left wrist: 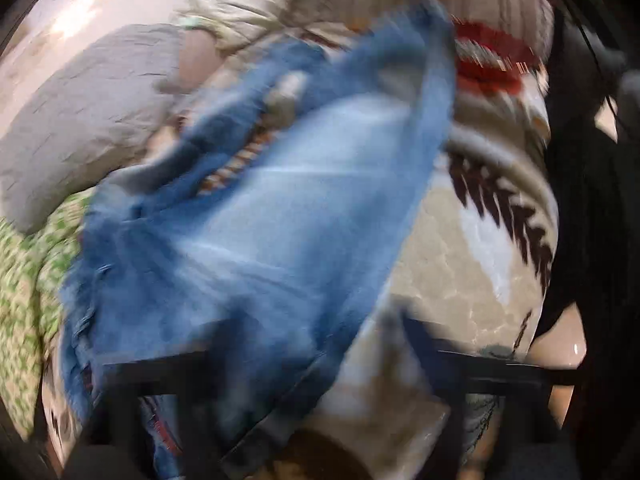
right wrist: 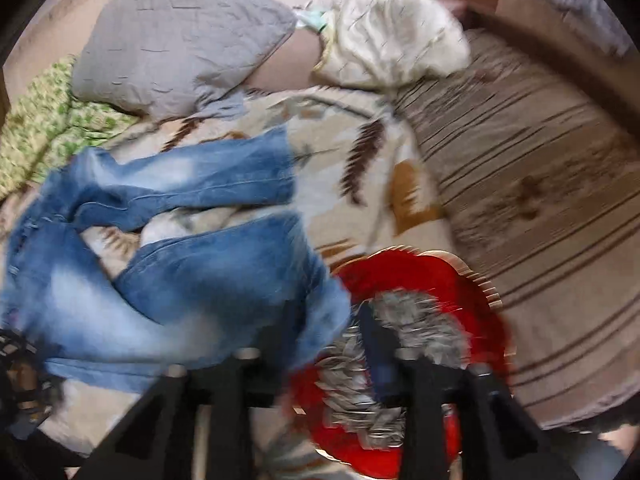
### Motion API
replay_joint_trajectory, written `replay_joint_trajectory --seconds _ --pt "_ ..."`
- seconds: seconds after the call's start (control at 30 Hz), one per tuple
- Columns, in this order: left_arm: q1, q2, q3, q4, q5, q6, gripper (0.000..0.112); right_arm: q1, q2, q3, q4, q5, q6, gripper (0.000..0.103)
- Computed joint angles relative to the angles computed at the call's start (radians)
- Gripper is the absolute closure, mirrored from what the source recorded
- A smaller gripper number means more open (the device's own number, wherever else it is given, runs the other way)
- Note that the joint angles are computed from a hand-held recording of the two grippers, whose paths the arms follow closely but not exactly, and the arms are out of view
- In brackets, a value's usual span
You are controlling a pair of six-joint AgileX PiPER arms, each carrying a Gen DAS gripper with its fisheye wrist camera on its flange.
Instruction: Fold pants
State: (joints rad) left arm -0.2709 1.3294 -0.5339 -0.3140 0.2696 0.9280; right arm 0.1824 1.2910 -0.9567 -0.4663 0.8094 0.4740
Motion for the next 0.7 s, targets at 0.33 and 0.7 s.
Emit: replay_joint_trajectory --seconds 0.33,0.7 --pt "0.715 -0.182 -0.052 -0.552 0.455 0.599 0.014 0.202 0.04 -0.228 0.004 0.027 -0.023 0.013" --pt "1.222 0.152 -0.129 -0.776 0.637 1.015 0.014 0.465 0.715 -1.026 0.294 0.128 -0.285 0.013"
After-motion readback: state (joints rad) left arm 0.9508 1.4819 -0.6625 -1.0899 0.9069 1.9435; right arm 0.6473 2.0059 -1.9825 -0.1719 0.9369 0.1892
